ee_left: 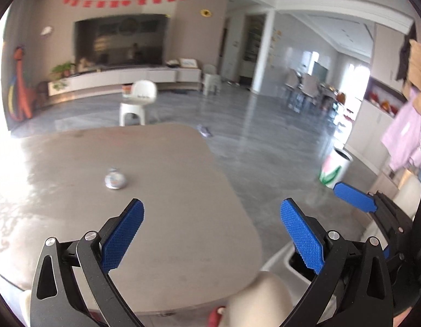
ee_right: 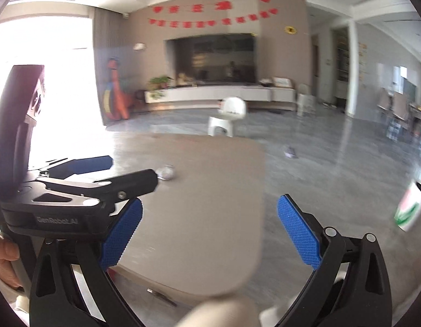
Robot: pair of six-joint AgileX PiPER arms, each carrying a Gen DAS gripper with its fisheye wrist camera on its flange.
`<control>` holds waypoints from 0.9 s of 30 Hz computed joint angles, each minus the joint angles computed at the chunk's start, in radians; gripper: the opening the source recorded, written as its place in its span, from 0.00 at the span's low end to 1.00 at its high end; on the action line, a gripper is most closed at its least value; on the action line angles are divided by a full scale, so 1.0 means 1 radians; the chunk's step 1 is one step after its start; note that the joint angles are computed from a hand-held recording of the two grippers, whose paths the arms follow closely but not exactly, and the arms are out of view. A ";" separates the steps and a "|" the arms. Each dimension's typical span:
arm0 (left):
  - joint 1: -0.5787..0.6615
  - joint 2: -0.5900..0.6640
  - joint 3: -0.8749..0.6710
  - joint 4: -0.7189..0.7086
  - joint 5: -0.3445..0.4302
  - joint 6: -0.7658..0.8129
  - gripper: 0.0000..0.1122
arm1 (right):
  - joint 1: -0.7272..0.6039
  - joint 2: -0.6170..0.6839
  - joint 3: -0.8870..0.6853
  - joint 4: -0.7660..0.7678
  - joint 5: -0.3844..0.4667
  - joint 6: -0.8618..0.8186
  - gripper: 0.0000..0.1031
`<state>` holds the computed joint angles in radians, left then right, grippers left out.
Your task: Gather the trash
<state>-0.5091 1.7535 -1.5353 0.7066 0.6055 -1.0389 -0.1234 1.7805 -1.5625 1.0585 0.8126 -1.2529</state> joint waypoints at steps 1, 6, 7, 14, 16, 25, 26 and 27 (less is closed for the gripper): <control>0.001 -0.015 0.013 0.024 0.016 -0.028 0.88 | 0.020 0.004 -0.006 0.013 0.011 -0.002 0.96; 0.003 -0.115 0.115 0.260 0.206 -0.246 0.88 | 0.133 0.017 -0.014 0.014 -0.050 0.086 0.96; -0.003 -0.123 0.121 0.295 0.262 -0.267 0.88 | 0.170 0.019 -0.021 -0.037 -0.098 0.150 0.96; 0.066 -0.260 0.241 0.341 0.375 -0.321 0.88 | 0.314 0.058 -0.104 -0.088 -0.099 0.246 0.96; 0.090 -0.277 0.257 0.340 0.407 -0.332 0.88 | 0.366 0.049 -0.096 -0.132 -0.149 0.266 0.96; 0.179 -0.363 0.328 0.281 0.463 -0.316 0.88 | 0.494 0.084 -0.146 -0.230 -0.162 0.344 0.96; 0.184 -0.370 0.334 0.280 0.464 -0.315 0.88 | 0.501 0.086 -0.149 -0.234 -0.164 0.349 0.96; 0.184 -0.376 0.339 0.280 0.471 -0.319 0.88 | 0.509 0.090 -0.157 -0.244 -0.164 0.362 0.96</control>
<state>-0.3249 1.3772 -1.1962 0.9869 1.0764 -1.3580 0.3853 1.8707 -1.7193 0.8142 0.6490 -0.8912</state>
